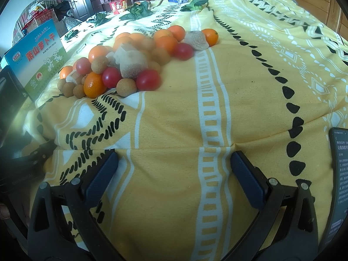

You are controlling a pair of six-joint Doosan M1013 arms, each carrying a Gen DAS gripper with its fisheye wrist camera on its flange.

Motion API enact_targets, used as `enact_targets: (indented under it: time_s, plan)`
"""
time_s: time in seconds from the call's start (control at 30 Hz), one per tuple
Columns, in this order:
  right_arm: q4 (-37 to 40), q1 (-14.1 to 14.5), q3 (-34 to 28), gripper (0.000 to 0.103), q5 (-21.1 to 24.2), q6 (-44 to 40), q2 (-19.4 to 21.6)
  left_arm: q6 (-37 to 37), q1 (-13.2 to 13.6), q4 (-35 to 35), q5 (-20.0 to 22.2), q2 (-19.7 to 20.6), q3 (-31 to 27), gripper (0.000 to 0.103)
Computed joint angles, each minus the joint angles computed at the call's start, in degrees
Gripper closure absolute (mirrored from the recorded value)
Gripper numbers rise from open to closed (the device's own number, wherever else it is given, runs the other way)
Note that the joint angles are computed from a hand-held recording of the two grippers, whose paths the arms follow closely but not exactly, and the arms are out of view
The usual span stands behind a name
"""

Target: Organize fruits

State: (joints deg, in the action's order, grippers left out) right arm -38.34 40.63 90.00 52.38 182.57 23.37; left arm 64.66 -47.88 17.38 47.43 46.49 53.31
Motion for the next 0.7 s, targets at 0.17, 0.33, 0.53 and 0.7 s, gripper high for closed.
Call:
enact_targets:
  time_s: [0.17,0.33,0.53,0.7]
  plan:
    - [0.0,0.0,0.0,0.0,0.0,0.0,0.0,0.0,0.0,0.0,0.0,0.0,0.0,0.0]
    - [0.0,0.0,0.0,0.0,0.0,0.0,0.0,0.0,0.0,0.0,0.1,0.0,0.0,0.0]
    - [0.3,0.0,0.0,0.0,0.0,-0.2,-0.1,-0.1,0.0,0.1,0.1,0.0,0.0,0.0]
    - [-0.1,-0.2,0.8,0.0,-1.2,0.1,-0.5,-0.1,0.0,0.1,0.1,0.0,0.0,0.0]
